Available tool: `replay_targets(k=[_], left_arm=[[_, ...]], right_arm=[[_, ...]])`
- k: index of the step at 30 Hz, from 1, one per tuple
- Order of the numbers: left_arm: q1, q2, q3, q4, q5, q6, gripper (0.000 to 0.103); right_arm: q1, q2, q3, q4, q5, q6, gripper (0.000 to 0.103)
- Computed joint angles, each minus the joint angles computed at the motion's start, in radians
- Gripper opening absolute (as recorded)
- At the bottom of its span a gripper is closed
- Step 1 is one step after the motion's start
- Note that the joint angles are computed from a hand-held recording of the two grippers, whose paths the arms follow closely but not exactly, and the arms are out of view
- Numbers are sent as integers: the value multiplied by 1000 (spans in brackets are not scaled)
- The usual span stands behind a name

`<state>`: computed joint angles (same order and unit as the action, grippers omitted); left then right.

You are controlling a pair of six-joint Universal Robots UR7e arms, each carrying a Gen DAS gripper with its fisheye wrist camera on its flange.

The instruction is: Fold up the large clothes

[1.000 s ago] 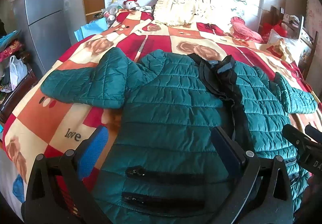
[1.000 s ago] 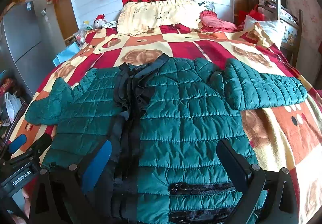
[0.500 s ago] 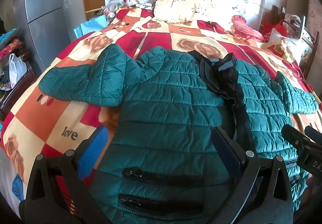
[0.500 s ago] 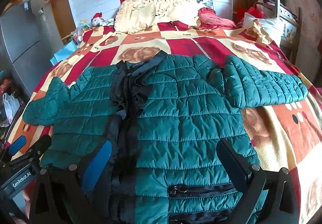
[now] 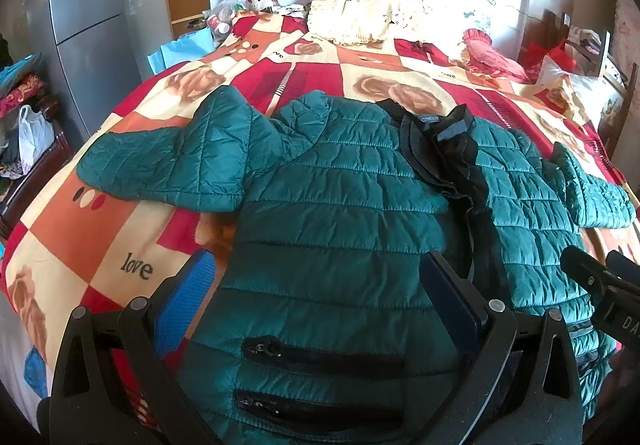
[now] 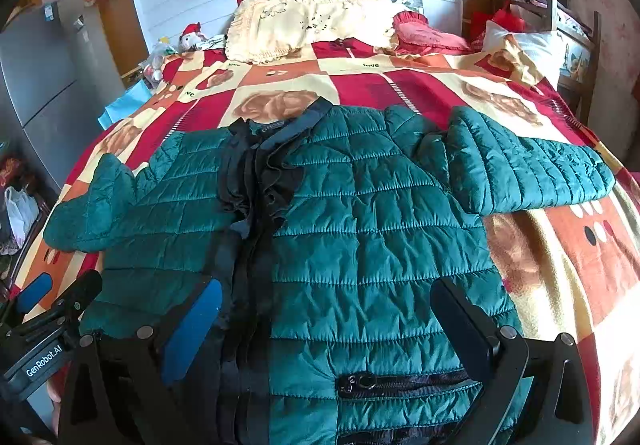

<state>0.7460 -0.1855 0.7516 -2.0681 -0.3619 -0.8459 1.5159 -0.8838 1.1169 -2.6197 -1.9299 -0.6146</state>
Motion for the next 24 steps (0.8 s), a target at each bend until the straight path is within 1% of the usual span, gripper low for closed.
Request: replay_targets(k=[10,14,24], left_arm=[[4,1,-1,-7,-1,4,102],[5,2,-1,-11,-2,7,102],[23,21,-45,11,-7,12,102]], right_arm=[[-2,14,-20,4,9,1,103],[3,27,-36,16,-13,-3,103],[8,54,-76,50,-27,13,103]])
